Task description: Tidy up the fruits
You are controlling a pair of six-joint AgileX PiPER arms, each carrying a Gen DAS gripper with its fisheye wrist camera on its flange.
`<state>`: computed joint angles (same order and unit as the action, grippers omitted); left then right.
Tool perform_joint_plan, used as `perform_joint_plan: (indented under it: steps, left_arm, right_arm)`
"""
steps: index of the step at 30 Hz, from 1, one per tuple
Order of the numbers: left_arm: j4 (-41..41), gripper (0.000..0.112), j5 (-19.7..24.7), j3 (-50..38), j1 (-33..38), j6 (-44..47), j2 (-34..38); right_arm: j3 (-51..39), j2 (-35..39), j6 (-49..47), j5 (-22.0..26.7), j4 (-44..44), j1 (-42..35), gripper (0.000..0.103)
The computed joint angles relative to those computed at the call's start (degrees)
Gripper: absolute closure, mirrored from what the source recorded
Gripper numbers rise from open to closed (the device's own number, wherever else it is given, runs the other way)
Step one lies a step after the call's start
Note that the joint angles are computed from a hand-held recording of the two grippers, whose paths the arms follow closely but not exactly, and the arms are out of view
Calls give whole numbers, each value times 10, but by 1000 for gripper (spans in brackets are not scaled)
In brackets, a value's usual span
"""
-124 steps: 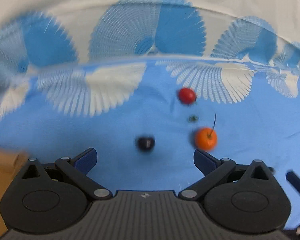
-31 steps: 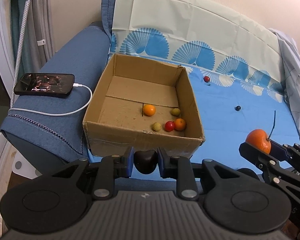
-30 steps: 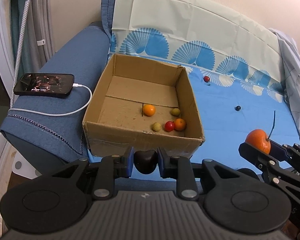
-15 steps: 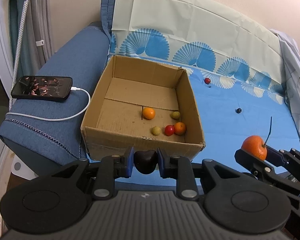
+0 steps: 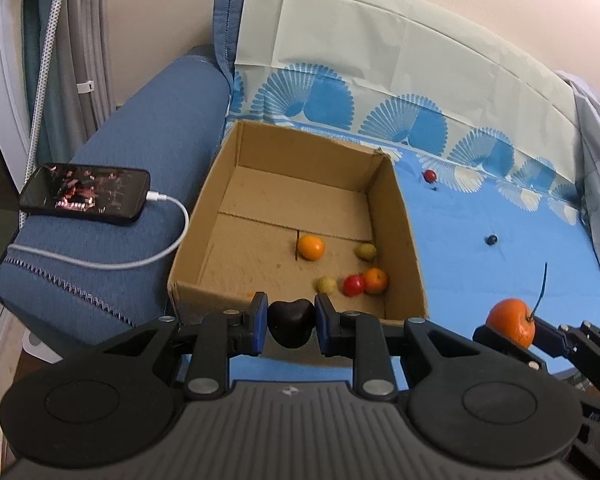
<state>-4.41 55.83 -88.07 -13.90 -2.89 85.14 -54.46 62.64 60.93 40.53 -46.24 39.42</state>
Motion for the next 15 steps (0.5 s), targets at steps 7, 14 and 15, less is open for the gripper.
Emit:
perform_joint_plan:
  steps: [7,14,15]
  left_arm:
    - [9,85,-13,-79,2,-9,83]
    - [27,85,-15,-171,0,-16,182]
    - [31,85,-14,-184,0,-17,197]
  right_arm:
    - [-26,64,-66,-83,44,-77,64]
    - [-60,152,-157,-159,121,-149,64]
    - [-67,166,-196,-166,159,-161,64]
